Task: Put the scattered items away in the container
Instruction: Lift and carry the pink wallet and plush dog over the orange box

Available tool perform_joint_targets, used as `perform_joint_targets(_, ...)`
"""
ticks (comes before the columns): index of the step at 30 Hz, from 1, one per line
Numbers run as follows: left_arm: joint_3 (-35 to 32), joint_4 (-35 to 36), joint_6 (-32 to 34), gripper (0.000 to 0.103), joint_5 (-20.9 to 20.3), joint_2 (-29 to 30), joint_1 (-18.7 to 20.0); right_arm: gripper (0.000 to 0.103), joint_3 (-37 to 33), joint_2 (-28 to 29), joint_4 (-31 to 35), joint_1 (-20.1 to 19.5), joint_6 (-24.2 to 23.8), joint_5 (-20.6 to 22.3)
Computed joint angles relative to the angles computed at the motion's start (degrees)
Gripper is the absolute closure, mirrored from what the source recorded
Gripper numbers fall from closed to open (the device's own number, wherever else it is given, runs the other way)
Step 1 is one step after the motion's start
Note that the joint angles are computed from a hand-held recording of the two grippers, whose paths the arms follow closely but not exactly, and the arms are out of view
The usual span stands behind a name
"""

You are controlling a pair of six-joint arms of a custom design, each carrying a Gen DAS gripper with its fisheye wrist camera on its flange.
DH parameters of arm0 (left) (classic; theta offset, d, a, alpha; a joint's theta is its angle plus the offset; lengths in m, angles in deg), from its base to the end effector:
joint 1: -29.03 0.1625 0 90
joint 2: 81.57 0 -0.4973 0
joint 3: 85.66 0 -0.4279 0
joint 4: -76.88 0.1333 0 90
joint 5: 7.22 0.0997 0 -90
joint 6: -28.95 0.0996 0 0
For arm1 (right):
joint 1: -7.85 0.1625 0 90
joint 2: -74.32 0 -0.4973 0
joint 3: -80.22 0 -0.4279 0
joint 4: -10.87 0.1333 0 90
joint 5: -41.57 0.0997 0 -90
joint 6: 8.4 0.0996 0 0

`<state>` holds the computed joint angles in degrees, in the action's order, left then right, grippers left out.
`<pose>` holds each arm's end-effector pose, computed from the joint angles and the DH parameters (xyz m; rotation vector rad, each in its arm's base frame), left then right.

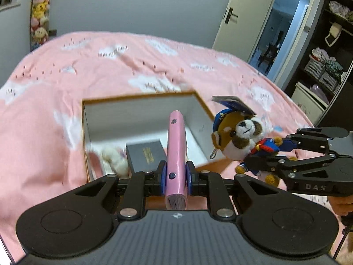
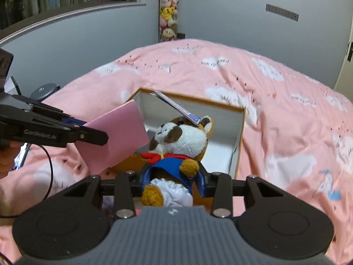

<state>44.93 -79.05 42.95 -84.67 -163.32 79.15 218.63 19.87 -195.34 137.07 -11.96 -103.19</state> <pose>-0.1869 -0.4653 0.2689 1.2947 2.6552 -0.5053 0.3242 -0.3151 0.1462 0.4990 -2.1833 0.9608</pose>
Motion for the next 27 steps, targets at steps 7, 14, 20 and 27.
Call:
perform_joint_targets(7,-4.10,-4.29,-0.25,0.083,1.19,4.65,1.19,0.060,-4.11,0.30,-2.38,-6.18,-5.17,3.11)
perform_joint_targets(14,-7.41,-4.85,-1.90,0.083,2.81,8.94,3.35,0.060,-8.40,2.12,3.48,-12.73,-5.39,3.50)
perform_joint_targets(20,-8.09,-3.34,-2.83,0.083,3.79,9.87,4.82,0.060,-11.73,5.77,10.07,-15.73,-4.75,-1.26)
perform_joint_targets(27,-8.68,-2.75,-3.01,0.083,3.52,10.56,5.72,0.059,-13.25,5.20,21.95,-18.48,1.42,-1.96)
